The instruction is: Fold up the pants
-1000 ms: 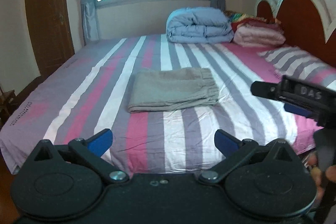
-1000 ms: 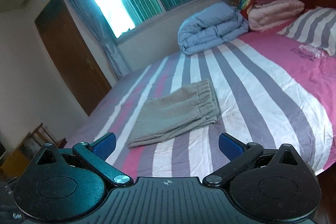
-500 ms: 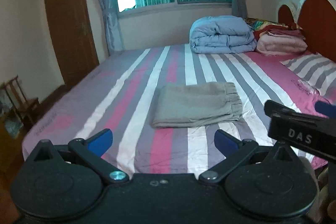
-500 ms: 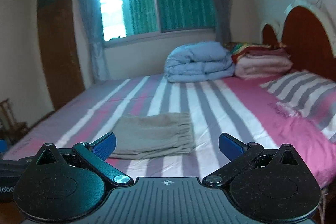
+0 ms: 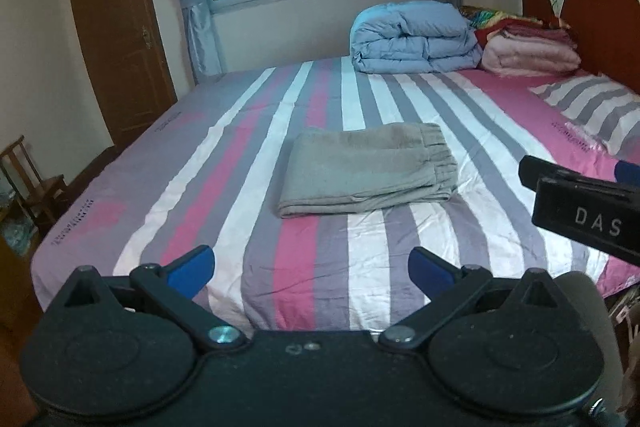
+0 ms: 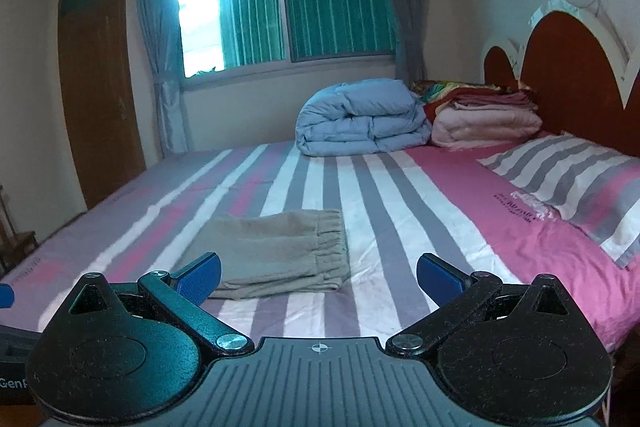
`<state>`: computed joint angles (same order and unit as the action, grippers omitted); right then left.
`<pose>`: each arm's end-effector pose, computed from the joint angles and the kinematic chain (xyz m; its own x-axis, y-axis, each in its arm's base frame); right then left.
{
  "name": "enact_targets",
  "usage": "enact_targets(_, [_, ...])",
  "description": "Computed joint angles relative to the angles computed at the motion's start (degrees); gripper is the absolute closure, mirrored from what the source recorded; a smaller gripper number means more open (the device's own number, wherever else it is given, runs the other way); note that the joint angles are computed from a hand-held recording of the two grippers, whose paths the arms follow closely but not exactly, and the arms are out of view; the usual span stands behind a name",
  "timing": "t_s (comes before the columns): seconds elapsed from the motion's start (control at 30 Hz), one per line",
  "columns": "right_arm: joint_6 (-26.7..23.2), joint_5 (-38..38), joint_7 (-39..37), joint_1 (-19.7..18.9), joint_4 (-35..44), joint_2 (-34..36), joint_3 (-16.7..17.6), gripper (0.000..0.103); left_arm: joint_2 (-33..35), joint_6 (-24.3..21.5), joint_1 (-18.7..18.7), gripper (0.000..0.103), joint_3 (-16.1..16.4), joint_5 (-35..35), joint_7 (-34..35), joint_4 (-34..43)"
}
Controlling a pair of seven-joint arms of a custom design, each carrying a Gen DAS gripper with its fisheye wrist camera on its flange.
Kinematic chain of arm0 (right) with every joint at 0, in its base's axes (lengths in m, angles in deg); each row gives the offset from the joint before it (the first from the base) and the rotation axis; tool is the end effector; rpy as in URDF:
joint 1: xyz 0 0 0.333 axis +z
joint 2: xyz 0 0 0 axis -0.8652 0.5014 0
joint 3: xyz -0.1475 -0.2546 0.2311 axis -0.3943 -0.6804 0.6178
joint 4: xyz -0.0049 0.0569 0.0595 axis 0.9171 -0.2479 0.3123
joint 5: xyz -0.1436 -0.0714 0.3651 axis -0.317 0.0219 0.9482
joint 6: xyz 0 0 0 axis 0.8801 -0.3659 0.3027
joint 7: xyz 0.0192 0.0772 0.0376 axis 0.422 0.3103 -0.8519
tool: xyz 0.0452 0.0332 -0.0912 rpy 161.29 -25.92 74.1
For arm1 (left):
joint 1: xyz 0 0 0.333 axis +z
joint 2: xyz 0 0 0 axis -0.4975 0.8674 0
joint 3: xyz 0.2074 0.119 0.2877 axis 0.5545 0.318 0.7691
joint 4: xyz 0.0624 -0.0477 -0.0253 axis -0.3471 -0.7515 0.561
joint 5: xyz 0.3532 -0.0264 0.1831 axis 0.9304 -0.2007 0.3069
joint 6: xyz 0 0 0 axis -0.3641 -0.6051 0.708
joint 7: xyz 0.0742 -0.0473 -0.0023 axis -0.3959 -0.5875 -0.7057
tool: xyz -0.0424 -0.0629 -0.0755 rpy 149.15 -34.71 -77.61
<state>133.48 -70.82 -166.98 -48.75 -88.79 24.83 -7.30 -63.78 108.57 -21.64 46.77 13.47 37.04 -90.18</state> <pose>0.3632 0.2496 0.6163 -0.1261 -0.9766 -0.1744 -0.2980 0.2050 -0.9323 0.4509 -0.0750 0.6448 -0.1239 -0.9785 -0.1647 -0.5215 0.2054 -0.8282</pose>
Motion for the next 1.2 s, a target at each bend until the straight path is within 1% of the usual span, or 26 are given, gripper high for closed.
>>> enact_targets(0.1, [-0.65, -0.78, 0.67, -0.03, -0.04, -0.13, 0.52, 0.000, -0.16, 0.75, -3.97, 0.006, 3.98, -3.94, 1.77, -0.35])
enact_targets(0.2, [-1.52, -2.23, 0.64, 0.27, -0.12, -0.35, 0.96, 0.000, 0.04, 1.33, -5.41, 0.006, 5.62, -6.85, 2.89, -0.07])
enact_targets(0.33, [-1.79, -4.04, 0.61, 1.12, -0.03, -0.05, 0.91, 0.000, -0.04, 1.58, -4.80, 0.006, 5.27, -8.41, 3.06, 0.09])
enact_targets(0.47, [-1.60, -5.05, 1.22, 1.85, 0.02, 0.30, 0.08, 0.000, 0.08, 1.37, -4.16, 0.006, 4.76, -8.75, 3.23, 0.36])
enact_targets(0.67, [-0.66, -4.32, 1.40, 2.34, -0.23, 0.39, -1.15, 0.000, 0.14, 1.47, -4.01, 0.006, 4.63, -9.01, 3.61, 0.42])
enact_targets(0.83, [-0.44, -4.67, 1.00, 2.24, -0.11, 0.49, -0.89, 0.000, 0.36, 1.27, -4.41, 0.006, 5.06, -9.28, 4.38, 0.54])
enact_targets(0.97, [-0.29, -4.70, 0.75, 2.43, 0.10, 0.88, -0.88, 0.000, 0.27, 1.26, -3.68, 0.006, 4.41, -9.12, 3.84, 0.44])
enact_targets(1.2, [-0.43, -4.88, 1.23, 2.58, 0.24, 1.21, -0.81, 0.000, 0.29, 1.31, -3.81, 0.006, 4.56, -9.11, 3.98, 0.38])
